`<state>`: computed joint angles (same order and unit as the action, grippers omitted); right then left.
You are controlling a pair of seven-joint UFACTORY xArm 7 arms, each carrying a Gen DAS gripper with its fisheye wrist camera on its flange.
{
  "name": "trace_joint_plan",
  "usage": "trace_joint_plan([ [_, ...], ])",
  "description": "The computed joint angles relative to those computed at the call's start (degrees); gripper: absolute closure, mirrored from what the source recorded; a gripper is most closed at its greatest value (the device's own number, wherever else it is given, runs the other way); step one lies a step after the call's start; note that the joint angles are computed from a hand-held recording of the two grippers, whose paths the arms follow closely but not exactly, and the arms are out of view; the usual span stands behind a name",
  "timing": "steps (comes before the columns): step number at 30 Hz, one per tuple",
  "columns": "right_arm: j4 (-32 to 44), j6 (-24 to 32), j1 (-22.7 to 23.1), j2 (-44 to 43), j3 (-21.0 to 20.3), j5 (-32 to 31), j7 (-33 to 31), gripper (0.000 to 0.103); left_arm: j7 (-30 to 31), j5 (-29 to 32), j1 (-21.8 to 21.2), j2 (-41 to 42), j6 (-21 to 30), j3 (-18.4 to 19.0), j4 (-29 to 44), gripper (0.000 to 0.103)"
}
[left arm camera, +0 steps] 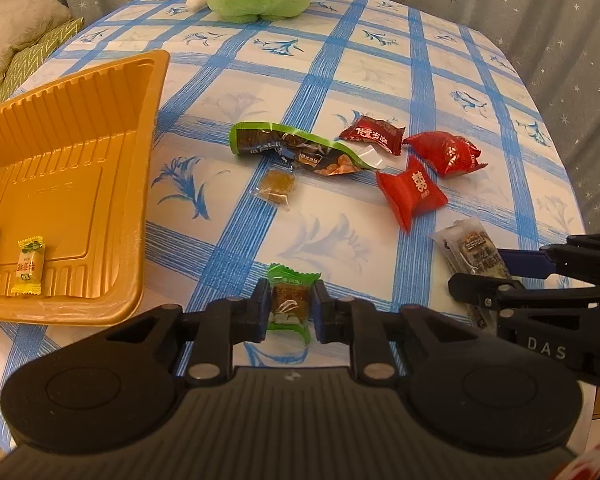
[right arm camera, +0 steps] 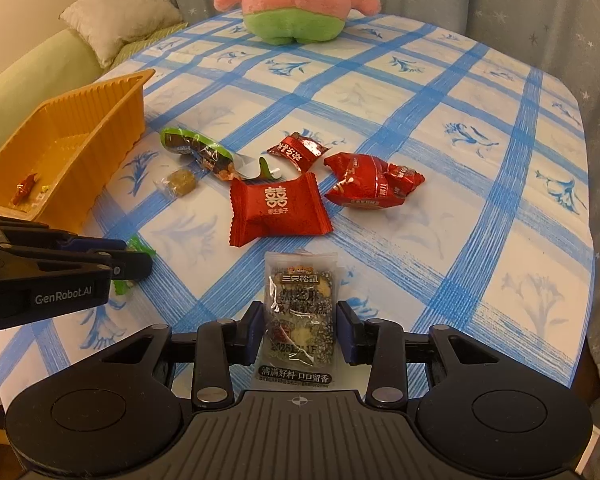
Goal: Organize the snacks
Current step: 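Carry the green candy and nut packet toward the orange tray with both grippers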
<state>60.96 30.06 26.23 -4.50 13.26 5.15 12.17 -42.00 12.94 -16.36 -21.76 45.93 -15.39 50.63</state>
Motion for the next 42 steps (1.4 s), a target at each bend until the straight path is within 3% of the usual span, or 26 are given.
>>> trace_joint_plan([
  [14,0.2,1.3,0.3,-2.6,-0.5,4.8,-2.0,0.065,1.4,-1.5,-0.3,-4.5,0.8,0.1,-0.2,0.085],
  [25,4.4,2.6,2.0,-3.9,-0.3,9.5,-5.7,0.065,2.2,-3.2,1.5,-13.0,4.7,-0.1,-1.6,0.085],
  [35,10.9,3.0,5.1,-1.1,0.9,17.1,-11.5,0.065,2.9,-2.9,5.4,-21.9,10.6,0.2,-3.2,0.085],
  [42,18.5,3.1,6.7,4.9,2.9,18.5,-12.2,0.065,5.2,-1.2,9.2,-26.3,12.9,1.6,-4.4,0.085],
])
